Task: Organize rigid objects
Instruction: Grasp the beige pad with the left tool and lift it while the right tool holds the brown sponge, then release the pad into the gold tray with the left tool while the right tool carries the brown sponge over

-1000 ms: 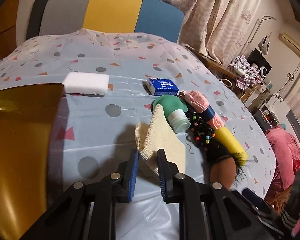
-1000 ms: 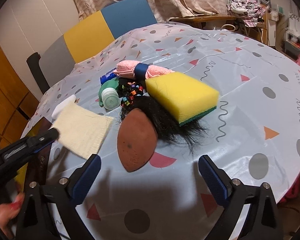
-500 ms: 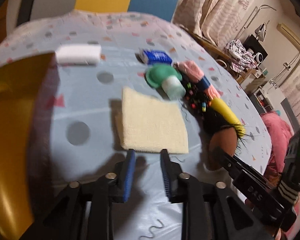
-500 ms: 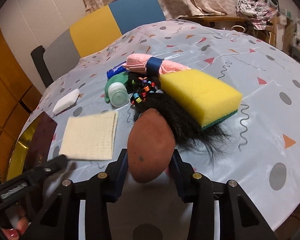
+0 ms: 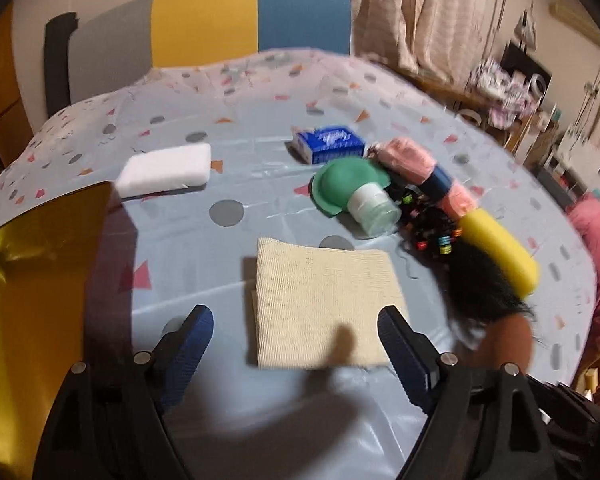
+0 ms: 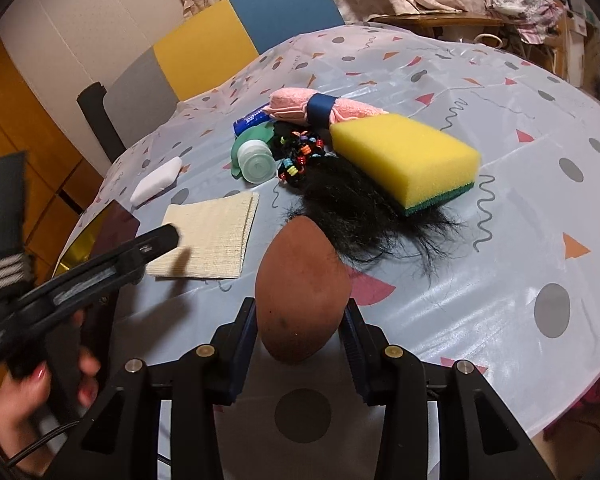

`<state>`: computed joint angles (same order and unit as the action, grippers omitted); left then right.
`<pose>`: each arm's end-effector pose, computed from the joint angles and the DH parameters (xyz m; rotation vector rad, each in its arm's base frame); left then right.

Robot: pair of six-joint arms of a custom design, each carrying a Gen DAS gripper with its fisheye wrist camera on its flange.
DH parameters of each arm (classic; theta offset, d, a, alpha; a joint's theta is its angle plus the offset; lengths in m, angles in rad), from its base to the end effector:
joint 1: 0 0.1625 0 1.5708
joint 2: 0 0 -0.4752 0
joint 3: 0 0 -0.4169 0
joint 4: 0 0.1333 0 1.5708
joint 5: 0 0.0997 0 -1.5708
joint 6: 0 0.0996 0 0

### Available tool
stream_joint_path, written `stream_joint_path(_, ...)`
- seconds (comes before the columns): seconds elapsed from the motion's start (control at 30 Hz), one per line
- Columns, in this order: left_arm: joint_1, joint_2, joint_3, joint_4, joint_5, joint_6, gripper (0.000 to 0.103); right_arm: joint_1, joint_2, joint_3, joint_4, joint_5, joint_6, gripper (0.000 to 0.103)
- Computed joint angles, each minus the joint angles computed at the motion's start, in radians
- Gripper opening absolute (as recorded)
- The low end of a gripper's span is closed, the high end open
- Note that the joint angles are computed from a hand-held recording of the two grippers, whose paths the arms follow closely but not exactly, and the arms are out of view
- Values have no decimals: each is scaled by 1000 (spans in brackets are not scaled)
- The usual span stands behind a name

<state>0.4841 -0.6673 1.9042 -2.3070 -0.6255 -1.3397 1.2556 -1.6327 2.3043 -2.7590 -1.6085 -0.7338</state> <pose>-0.4043 -0.4544 -0.0363 0.0079 2.2416 -0.8656 -0.0110 -0.4516 0.3401 0.5655 -2.7291 0.6110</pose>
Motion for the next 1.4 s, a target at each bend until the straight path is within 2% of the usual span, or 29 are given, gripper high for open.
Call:
stream_joint_path(0.13, 53, 33, -37, -77, -65, 121, 86, 0, -6, 0, 6, -1, -2, 42)
stream_joint_path(0.2, 64, 47, -63, -17, -85, 115, 83, -1, -10, 0, 9, -1, -3, 42)
stream_joint_path(0.27, 48, 43, -41, -59, -58, 107, 55, -2, -12, 0, 11, -2, -4, 42)
stream_joint_path(0.33, 43, 34, -18, -128, -75, 140, 33, -1, -12, 2, 8, -4, -3, 42)
stream_joint_path(0.43, 28, 20, 13, -197, -84, 180, 19, 2, -14, 5, 7, -7, -6, 42)
stream_joint_path(0.63, -22, -22, 79, -304, -65, 166, 14, 15, -28, 22, 4, -12, -20, 42)
stream_joint_path(1.03, -105, -147, 198, -374, 42, 82, 11, 49, -50, 51, -16, -29, -28, 42)
stream_joint_path(1.23, -146, -246, 274, -304, 109, -35, 11, 77, -53, 61, -24, -44, -25, 42)
stream_joint_path(1.3, -158, -294, 302, -241, 137, -109, 11, 93, -54, 64, -25, -47, -28, 42)
stream_joint_path(1.4, -176, -376, 337, -79, 177, -260, 11, 121, -55, 68, -23, -51, -29, 42)
